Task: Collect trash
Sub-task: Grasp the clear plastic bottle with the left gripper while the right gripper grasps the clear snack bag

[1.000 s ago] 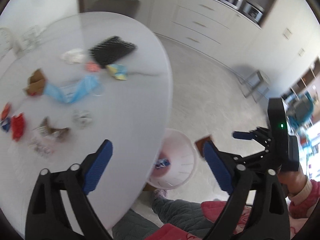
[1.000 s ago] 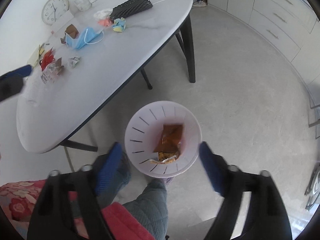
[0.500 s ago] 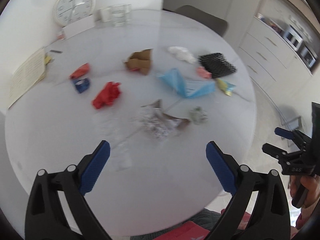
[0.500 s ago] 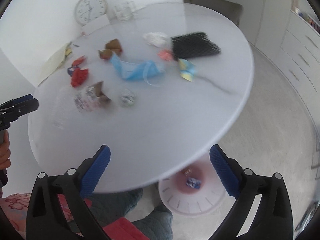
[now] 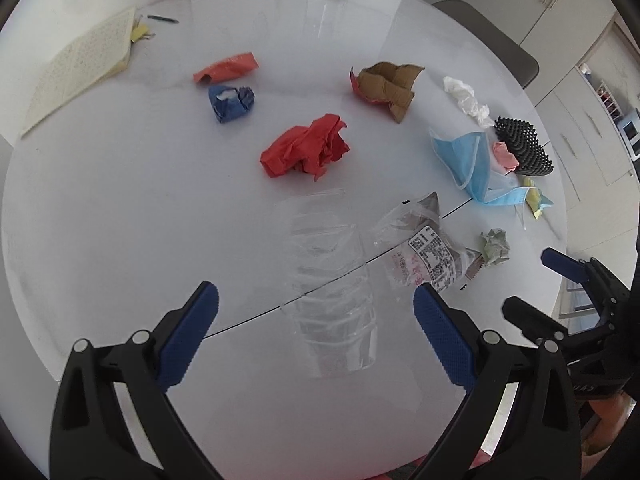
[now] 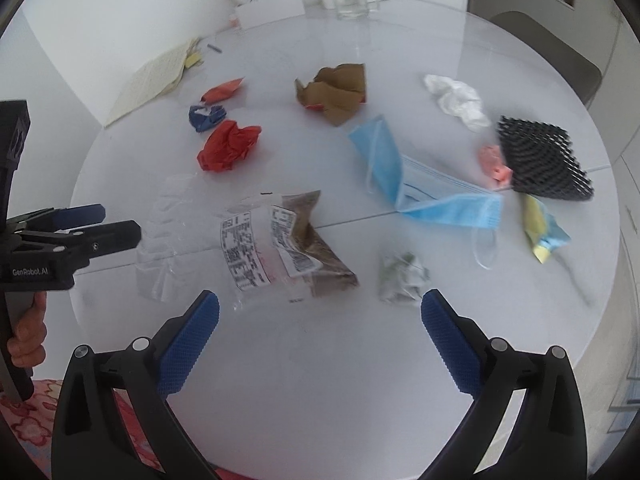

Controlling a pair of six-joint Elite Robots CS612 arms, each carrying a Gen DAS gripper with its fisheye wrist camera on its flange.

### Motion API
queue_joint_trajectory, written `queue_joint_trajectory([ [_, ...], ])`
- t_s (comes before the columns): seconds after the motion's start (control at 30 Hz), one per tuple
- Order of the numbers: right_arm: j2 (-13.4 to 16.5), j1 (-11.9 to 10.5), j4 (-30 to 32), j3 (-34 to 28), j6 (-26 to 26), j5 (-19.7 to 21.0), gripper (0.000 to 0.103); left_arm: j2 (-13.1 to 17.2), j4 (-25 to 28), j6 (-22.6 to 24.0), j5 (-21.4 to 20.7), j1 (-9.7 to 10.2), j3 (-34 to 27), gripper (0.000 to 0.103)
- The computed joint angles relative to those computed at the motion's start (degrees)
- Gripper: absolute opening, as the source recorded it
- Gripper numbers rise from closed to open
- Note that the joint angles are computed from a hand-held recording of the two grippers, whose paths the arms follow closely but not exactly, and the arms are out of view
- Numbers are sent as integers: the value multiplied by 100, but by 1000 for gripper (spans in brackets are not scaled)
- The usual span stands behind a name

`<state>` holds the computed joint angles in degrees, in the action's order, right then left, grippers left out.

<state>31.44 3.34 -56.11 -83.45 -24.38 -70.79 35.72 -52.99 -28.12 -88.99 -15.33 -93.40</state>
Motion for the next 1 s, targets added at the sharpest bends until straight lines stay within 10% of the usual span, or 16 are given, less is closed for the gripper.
queue_joint_trajectory([
  [0.43, -132, 371, -166, 695, -651, -351, 100, -26, -53, -16, -536, 151, 365, 94],
  [0.6, -220, 382, -117, 900, -660, -511, 53, -45, -59, 50, -543, 130, 461, 94],
  [0.83, -329, 230, -69, 846, -367, -432, 42, -65, -37, 23, -507, 95, 578, 93],
  [1.0, -338, 39, -117, 580, -105, -254, 42, -69, 132, -20, -665, 126, 727, 65],
])
